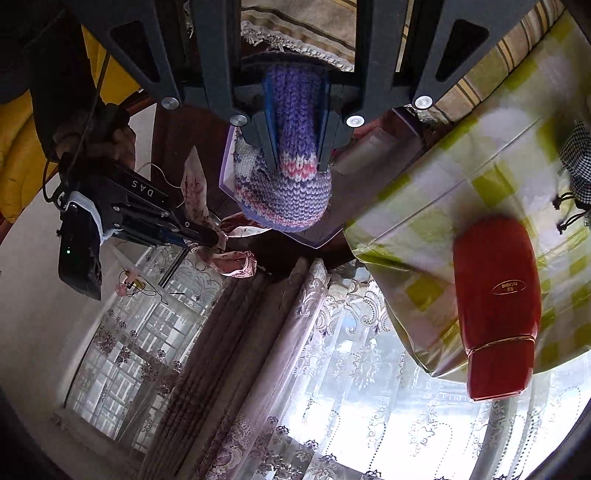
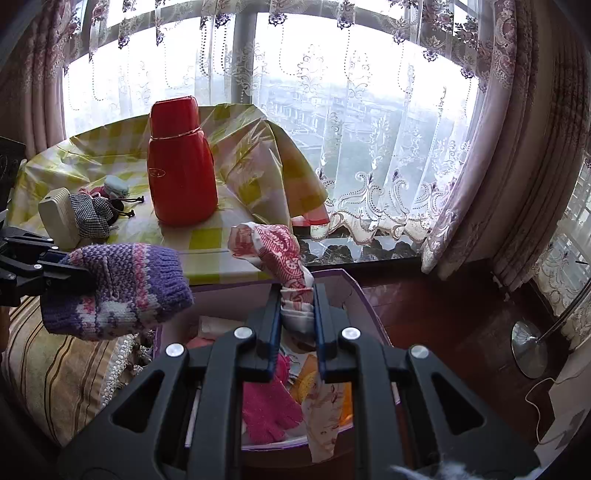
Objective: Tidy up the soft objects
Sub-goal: 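Carry the pink-print cloth and purple hat over the box and open both tools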
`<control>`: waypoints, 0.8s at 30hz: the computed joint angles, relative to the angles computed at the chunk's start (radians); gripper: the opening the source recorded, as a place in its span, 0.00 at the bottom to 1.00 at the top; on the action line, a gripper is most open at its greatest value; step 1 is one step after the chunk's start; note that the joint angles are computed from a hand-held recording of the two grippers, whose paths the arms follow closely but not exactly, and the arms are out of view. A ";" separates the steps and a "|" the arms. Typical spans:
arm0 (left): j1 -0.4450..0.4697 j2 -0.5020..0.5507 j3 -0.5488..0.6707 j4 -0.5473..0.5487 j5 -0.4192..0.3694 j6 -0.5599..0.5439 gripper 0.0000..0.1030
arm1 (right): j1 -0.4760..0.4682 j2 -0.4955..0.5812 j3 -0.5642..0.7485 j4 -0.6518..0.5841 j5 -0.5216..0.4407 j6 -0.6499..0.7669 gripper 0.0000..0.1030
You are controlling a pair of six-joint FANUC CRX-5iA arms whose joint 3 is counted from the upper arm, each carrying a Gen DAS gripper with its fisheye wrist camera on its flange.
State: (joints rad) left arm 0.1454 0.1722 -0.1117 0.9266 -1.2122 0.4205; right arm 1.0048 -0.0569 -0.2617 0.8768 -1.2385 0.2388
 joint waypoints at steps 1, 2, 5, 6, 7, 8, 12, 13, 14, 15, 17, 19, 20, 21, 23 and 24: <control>-0.010 0.003 -0.002 0.000 -0.011 0.001 0.19 | 0.001 -0.005 -0.005 0.000 -0.004 -0.004 0.18; -0.020 0.013 0.002 0.003 -0.022 0.002 0.22 | 0.002 -0.010 -0.010 0.001 -0.008 -0.008 0.18; -0.048 0.053 0.031 -0.041 -0.060 0.020 0.54 | 0.005 -0.024 -0.024 -0.001 -0.017 -0.022 0.18; -0.061 0.055 0.035 -0.077 -0.039 0.044 0.59 | 0.005 -0.026 -0.027 -0.004 -0.019 -0.025 0.18; -0.066 0.059 0.038 -0.104 -0.033 0.060 0.60 | 0.005 -0.028 -0.031 -0.005 -0.020 -0.030 0.18; -0.067 0.067 0.043 -0.119 -0.041 0.072 0.60 | 0.005 -0.032 -0.036 -0.007 -0.020 -0.035 0.18; -0.065 0.065 0.033 -0.129 -0.024 0.097 0.60 | 0.003 -0.040 -0.050 -0.018 -0.015 -0.043 0.18; -0.062 0.063 0.031 -0.124 -0.019 0.101 0.60 | 0.001 -0.038 -0.049 -0.019 -0.013 -0.044 0.18; -0.055 0.063 0.028 -0.119 -0.020 0.100 0.60 | -0.002 -0.038 -0.049 -0.021 -0.010 -0.045 0.18; -0.048 0.061 0.024 -0.113 -0.020 0.100 0.60 | -0.005 -0.036 -0.046 -0.023 -0.007 -0.042 0.18; -0.032 0.058 0.012 -0.103 -0.021 0.102 0.60 | -0.007 -0.028 -0.038 -0.029 -0.005 -0.026 0.21; -0.024 0.054 0.000 -0.093 -0.019 0.107 0.60 | -0.007 -0.012 -0.024 -0.034 -0.015 0.001 0.30; -0.018 0.054 -0.003 -0.091 -0.021 0.109 0.61 | -0.005 -0.006 -0.022 -0.031 -0.019 0.006 0.38; -0.013 0.053 -0.006 -0.090 -0.022 0.112 0.61 | -0.005 -0.003 -0.019 -0.031 -0.019 0.008 0.47; -0.006 0.048 -0.014 -0.081 -0.024 0.113 0.61 | -0.006 0.000 -0.015 -0.037 -0.014 0.010 0.62; -0.002 0.046 -0.019 -0.076 -0.021 0.111 0.61 | -0.005 0.002 -0.013 -0.034 -0.016 0.008 0.63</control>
State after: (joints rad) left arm 0.1434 0.2187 -0.1308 0.8507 -1.2332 0.5316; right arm 0.9999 -0.0551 -0.2751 0.8425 -1.2543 0.2473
